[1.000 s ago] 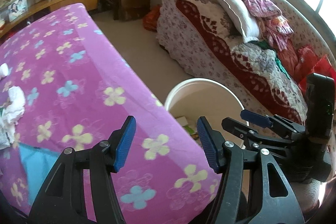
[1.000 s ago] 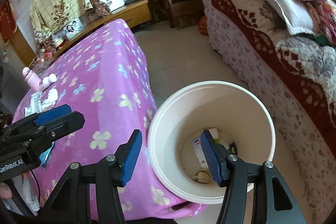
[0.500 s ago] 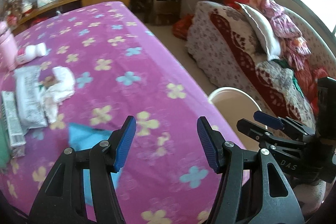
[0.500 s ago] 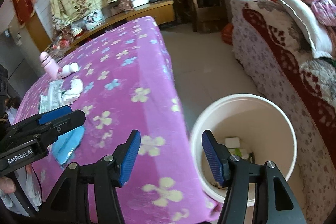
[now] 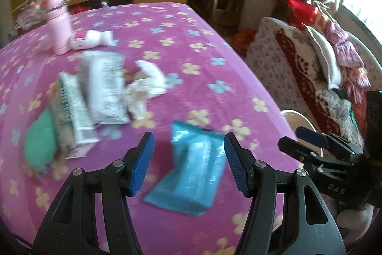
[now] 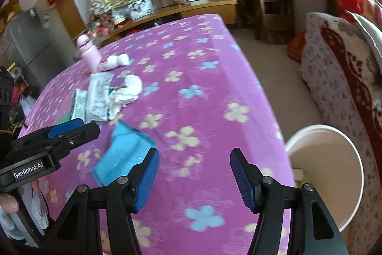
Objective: Collect trash
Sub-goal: 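Move both open tools back over the trash pile on the table, then grasp the green towel with the left tool while the right tool grasps the white crumpled tissue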
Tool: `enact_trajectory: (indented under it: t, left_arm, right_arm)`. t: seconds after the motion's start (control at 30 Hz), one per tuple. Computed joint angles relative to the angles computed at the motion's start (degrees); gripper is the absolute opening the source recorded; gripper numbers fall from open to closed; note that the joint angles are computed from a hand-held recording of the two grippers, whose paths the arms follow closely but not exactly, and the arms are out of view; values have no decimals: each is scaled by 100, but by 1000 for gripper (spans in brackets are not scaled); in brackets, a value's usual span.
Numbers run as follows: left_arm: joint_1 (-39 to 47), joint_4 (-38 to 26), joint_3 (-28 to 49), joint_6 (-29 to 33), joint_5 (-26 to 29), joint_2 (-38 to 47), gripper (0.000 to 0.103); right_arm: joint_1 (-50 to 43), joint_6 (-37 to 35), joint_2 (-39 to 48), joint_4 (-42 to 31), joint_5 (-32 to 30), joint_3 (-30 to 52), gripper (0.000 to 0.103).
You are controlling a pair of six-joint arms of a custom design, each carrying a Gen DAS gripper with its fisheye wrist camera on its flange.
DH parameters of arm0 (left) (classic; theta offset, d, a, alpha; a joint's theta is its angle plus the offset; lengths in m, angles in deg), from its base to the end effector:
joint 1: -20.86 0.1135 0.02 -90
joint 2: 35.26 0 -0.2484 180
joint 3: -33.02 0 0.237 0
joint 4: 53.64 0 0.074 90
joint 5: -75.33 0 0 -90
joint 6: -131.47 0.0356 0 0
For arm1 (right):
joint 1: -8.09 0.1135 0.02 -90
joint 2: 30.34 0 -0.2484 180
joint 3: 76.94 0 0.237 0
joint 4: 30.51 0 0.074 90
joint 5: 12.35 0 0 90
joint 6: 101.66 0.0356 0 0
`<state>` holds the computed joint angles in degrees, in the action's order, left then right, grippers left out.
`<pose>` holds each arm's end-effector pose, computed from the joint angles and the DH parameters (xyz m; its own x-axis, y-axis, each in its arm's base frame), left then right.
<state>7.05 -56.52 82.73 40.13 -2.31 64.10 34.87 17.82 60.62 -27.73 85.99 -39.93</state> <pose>0.2701 -0.0742 0.0916 -0.7789 0.1679 -0.6042 0.3415 0.9217 -0.1841 0.2095 0.1000 0.0852 -0.7848 0.1493 -0.6014 0.0248 0.9773 0.2102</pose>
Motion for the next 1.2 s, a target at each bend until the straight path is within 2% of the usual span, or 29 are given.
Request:
enact_trajectory:
  t: [0.4,0.6,0.67,0.9,1.2]
  left_arm:
    - [1949,-314,-84,1045,558,-56,59]
    - [2810,-679,371,1546,960,325,59]
    - [3032,-810,641,1682,1018,598,59]
    - [3264,-1007,1387,1834,988,1319,59]
    - [3097,-1073,2180,1806,732,2111,60]
  right_arm:
    - [737,142,1178,-261,42,1359,63]
    - [889,75,1783,-515,-90,2123,64]
    - [891,-16,1967,-610,-154,2399,69]
    - [692,-312,2792,-1168,-389,3693,70]
    - [379,-747,4334,-2268,-576,6008,70]
